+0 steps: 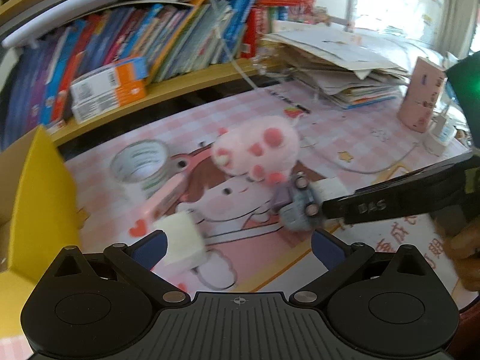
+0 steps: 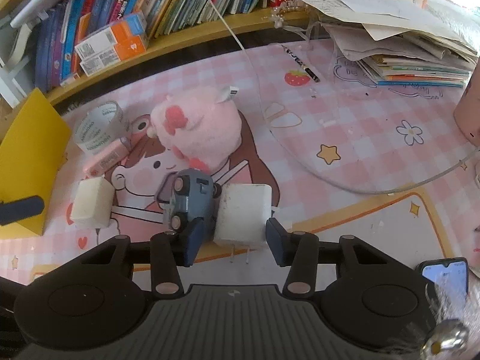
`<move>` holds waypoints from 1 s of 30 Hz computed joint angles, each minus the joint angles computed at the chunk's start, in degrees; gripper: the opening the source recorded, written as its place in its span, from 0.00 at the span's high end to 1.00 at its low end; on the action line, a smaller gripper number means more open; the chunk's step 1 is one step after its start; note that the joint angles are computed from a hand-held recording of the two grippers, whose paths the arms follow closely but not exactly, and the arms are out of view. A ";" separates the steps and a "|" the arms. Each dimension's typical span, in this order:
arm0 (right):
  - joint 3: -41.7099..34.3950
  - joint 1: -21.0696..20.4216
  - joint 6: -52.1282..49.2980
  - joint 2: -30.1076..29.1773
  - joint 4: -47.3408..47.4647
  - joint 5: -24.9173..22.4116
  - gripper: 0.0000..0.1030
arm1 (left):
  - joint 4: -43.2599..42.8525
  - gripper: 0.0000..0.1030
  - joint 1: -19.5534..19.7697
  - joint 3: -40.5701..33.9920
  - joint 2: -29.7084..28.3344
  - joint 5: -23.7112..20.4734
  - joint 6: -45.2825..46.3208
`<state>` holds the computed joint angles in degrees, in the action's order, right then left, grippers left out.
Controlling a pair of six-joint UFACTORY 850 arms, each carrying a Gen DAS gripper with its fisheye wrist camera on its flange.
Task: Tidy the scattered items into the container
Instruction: 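Move the right gripper toward the white charger plug while the left gripper approaches the grey toy car, then close the right gripper on the white charger while the left gripper grasps the grey toy car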
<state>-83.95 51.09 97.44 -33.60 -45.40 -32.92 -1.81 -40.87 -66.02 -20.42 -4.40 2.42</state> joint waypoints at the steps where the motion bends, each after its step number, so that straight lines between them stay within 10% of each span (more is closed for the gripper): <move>1: -0.10 -0.06 -0.28 -0.11 0.09 -0.07 0.56 | -3.38 0.01 -0.09 -0.32 -0.30 -0.11 3.60; 30: 3.30 -1.29 0.37 1.98 0.86 1.38 0.58 | -33.37 0.15 -0.70 -8.81 -8.63 -6.41 37.33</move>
